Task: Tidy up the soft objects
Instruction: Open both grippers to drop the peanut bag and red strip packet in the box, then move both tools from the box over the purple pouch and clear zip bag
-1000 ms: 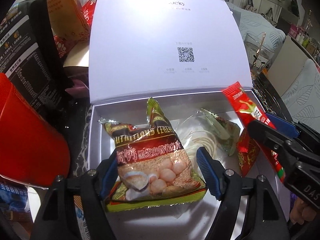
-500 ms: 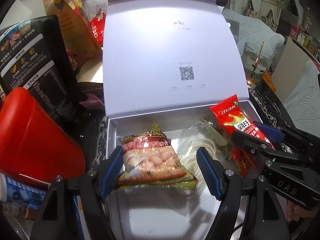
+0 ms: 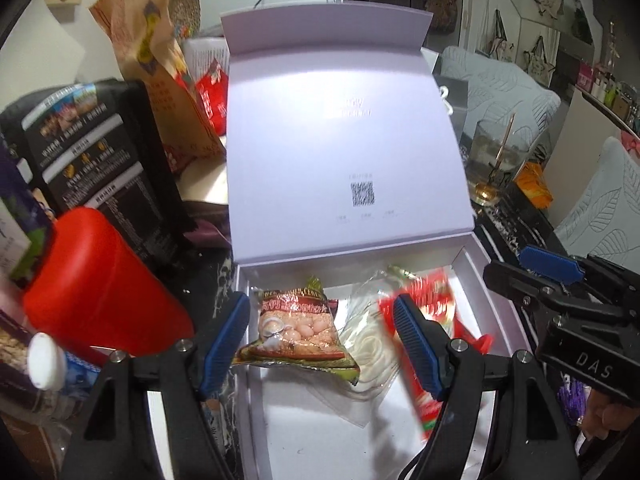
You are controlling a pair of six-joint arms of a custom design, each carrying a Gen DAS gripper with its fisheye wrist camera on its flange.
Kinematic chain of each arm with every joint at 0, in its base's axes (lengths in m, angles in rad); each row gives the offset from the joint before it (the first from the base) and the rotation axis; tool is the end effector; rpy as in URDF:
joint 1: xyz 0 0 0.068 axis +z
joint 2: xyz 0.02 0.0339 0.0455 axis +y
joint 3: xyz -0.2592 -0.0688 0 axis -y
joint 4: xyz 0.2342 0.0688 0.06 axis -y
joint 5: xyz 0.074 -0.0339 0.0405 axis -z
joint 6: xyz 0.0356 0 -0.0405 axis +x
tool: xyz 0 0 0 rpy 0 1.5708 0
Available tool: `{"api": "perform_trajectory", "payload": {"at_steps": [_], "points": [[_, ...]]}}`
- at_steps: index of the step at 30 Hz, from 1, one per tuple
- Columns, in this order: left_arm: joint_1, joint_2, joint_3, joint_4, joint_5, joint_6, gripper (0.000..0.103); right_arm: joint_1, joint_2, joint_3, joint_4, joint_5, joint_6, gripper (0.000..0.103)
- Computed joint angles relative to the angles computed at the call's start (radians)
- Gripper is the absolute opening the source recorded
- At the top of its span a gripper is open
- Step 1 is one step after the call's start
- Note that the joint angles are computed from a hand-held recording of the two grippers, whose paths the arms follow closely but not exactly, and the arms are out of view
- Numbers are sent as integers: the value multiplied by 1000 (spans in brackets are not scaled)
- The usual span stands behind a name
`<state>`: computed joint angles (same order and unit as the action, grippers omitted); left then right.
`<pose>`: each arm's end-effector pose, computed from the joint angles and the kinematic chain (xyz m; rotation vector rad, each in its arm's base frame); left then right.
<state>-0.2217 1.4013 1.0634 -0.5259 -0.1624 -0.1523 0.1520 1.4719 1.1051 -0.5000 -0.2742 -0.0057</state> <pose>0.2822 -0.0577 0.2650 0.0113 2.4195 0.0275 0.2997 0.0557 0.2609 -0.3142 2.4134 0.3997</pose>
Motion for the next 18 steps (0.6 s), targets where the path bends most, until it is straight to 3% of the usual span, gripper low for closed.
{"api": "perform_trajectory", "payload": {"at_steps": [18], "points": [[-177, -235, 95, -139, -99, -43, 74, -103, -296, 34, -152, -57, -45, 53]]}}
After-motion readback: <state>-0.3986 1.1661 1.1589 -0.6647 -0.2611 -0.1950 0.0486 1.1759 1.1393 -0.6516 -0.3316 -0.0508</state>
